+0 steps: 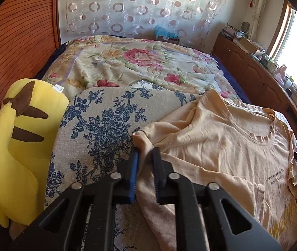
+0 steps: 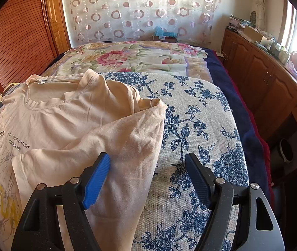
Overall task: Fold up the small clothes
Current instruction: 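Move the left tool to the shirt hem and grasp it, then lift the hem with the left tool while the right tool grasps the hem too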
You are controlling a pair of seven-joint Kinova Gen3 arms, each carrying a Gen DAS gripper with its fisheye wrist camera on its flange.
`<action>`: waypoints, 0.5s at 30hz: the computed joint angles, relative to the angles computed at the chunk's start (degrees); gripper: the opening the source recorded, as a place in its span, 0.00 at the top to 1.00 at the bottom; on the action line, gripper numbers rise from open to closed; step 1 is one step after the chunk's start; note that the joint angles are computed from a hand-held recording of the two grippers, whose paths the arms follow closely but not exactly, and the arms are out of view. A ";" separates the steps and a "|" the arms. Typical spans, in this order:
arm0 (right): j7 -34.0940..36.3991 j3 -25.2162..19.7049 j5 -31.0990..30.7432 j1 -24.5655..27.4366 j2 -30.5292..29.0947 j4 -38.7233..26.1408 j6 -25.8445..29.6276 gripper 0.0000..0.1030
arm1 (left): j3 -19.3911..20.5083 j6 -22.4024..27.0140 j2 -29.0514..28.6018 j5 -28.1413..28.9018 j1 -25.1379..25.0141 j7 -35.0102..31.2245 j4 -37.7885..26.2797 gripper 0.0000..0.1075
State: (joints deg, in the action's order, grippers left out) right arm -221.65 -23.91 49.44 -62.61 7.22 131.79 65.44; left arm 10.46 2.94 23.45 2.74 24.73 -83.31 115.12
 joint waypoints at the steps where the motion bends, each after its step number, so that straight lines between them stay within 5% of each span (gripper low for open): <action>1: 0.00 0.00 0.00 0.00 0.00 0.00 0.00 0.26 | 0.65 -0.20 -0.08 -0.12 -0.47 -0.21 0.15 0.90; 15: 1.01 0.52 0.60 1.65 -1.79 1.10 -2.24 0.26 | 3.22 -2.43 -2.59 -0.49 -0.85 -1.09 1.52 0.95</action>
